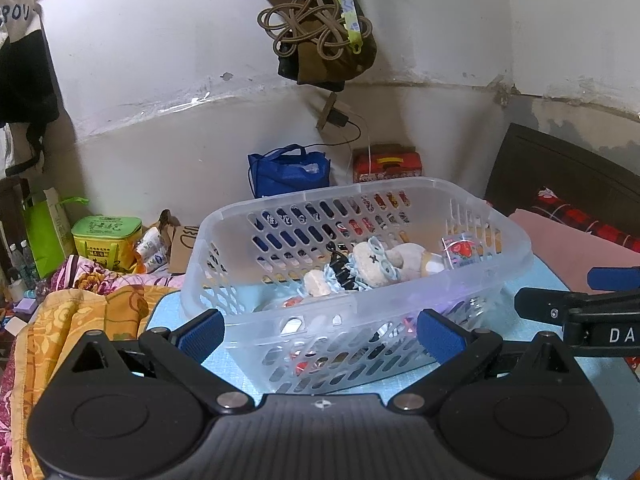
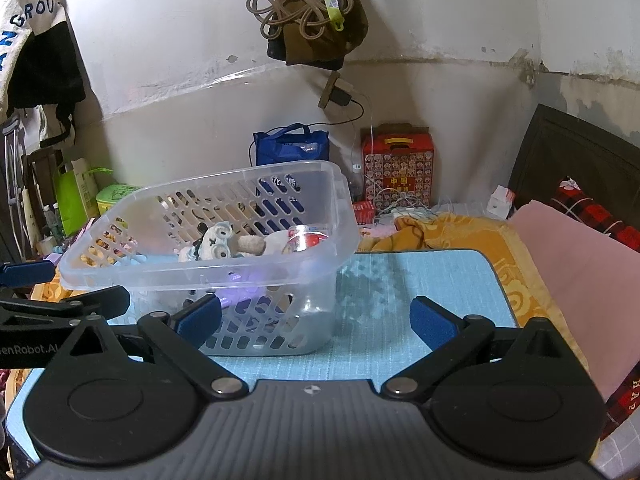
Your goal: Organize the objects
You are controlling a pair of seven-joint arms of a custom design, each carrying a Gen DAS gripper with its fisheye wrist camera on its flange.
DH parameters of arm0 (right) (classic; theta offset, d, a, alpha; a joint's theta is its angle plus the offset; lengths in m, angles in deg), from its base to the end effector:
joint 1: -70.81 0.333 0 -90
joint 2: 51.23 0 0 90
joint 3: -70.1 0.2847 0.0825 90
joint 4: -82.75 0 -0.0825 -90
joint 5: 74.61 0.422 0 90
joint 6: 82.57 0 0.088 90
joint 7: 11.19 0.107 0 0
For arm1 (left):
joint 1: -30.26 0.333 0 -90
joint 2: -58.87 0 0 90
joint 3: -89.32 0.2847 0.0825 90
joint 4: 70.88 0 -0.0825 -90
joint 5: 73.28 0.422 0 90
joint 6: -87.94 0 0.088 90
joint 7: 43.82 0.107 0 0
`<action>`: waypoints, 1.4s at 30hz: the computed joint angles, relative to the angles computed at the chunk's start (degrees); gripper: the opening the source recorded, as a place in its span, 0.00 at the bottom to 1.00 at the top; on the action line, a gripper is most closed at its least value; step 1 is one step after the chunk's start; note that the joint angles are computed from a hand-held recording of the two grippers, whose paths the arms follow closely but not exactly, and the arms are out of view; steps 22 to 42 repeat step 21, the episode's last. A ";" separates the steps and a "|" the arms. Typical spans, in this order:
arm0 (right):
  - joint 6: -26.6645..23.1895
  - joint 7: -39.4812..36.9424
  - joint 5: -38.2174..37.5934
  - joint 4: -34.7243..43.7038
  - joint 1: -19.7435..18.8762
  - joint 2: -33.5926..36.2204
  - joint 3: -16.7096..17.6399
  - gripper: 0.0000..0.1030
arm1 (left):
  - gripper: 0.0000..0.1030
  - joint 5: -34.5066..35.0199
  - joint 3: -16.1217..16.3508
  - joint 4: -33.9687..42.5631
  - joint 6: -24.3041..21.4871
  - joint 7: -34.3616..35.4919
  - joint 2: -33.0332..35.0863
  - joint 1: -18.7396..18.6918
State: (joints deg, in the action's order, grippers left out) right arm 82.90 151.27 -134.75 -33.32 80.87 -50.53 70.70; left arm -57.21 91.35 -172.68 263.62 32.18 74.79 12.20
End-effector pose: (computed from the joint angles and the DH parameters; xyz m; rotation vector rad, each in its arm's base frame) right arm 0.6050 0.1653 0.4696 -1.4865 1.7453 -0.8739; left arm 0.6711 -0.2182 0.4759 -1.3608 1.8655 -0.9904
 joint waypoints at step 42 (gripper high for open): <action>-0.53 1.00 -0.63 0.06 0.30 0.18 0.10 1.00 | 1.00 -0.43 4.51 -0.61 4.18 0.32 0.49 -3.87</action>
